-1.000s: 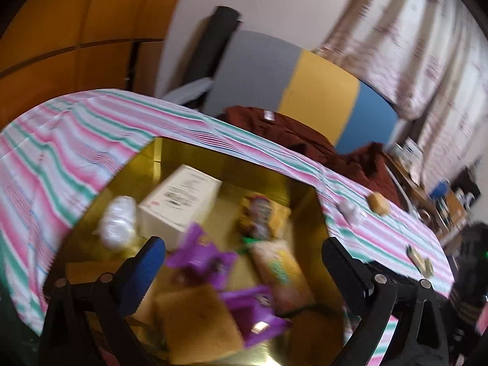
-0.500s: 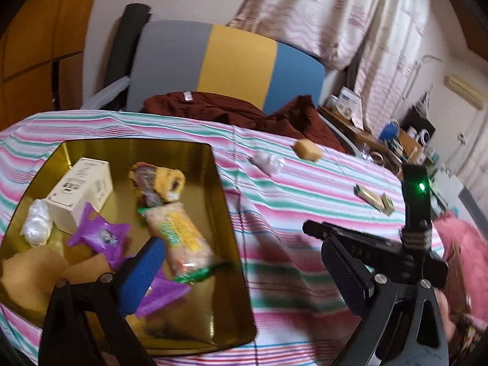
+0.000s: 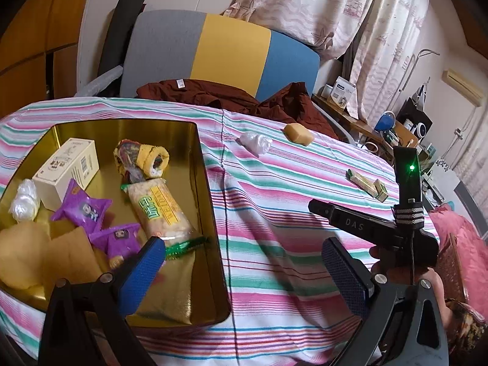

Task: Organize objects
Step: 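Move the right tool back and grasp a second WEIDAN cracker packet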

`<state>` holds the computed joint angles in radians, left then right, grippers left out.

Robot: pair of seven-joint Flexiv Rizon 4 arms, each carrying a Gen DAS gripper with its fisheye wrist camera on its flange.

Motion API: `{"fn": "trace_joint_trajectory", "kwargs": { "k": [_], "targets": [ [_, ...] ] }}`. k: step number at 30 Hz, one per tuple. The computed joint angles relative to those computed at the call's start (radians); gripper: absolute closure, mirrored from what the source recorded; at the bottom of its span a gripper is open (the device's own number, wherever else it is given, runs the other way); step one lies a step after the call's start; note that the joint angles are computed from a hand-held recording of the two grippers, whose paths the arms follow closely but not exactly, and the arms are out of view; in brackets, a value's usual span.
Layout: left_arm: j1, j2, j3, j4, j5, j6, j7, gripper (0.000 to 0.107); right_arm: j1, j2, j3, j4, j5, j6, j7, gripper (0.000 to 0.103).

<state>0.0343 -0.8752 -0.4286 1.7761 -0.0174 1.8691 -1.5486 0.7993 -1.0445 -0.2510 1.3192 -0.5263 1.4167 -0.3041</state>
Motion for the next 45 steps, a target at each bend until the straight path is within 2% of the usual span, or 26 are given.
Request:
{"fn": "trace_joint_trajectory", "kwargs": {
  "k": [5, 16, 21, 25, 27, 32, 35, 38, 40, 45],
  "targets": [
    [0.024, -0.011, -0.047, 0.003, 0.017, -0.014, 0.002, 0.004, 0.013, 0.012, -0.039, 0.031, -0.008, 0.003, 0.018, 0.067],
    [-0.049, -0.007, -0.016, -0.037, -0.015, -0.078, 0.074, 0.004, 0.028, 0.046, -0.115, 0.130, -0.010, 0.047, 0.080, 0.066],
    [-0.078, -0.009, -0.010, -0.054, -0.037, -0.116, 0.118, 0.004, 0.018, 0.046, -0.147, 0.152, -0.016, 0.076, 0.047, 0.060],
    [-0.097, -0.007, -0.005, -0.058, -0.053, -0.132, 0.152, 0.004, -0.013, 0.050, -0.178, 0.134, -0.049, 0.010, -0.016, 0.056],
    [-0.107, -0.005, -0.001, -0.060, -0.065, -0.142, 0.164, 0.004, -0.062, 0.052, -0.156, 0.107, -0.068, -0.040, -0.057, 0.054],
    [-0.133, -0.003, 0.017, -0.071, -0.102, -0.170, 0.179, 0.004, -0.219, 0.029, -0.032, -0.010, -0.074, -0.152, -0.173, 0.052],
    [-0.155, 0.001, 0.038, -0.076, -0.118, -0.178, 0.186, 0.004, -0.301, -0.009, 0.051, -0.110, -0.052, -0.260, -0.272, 0.052],
    [-0.172, 0.005, 0.056, -0.080, -0.130, -0.185, 0.192, 0.004, -0.384, -0.053, 0.162, -0.205, 0.026, -0.342, -0.375, 0.051],
    [-0.177, 0.004, 0.060, -0.082, -0.136, -0.190, 0.198, 0.004, -0.412, -0.051, 0.194, -0.202, 0.087, -0.309, -0.372, 0.045],
    [-0.178, -0.008, 0.057, -0.101, -0.158, -0.210, 0.203, 0.004, -0.455, -0.025, 0.293, -0.143, 0.220, -0.217, -0.417, 0.043]
  ]
}}
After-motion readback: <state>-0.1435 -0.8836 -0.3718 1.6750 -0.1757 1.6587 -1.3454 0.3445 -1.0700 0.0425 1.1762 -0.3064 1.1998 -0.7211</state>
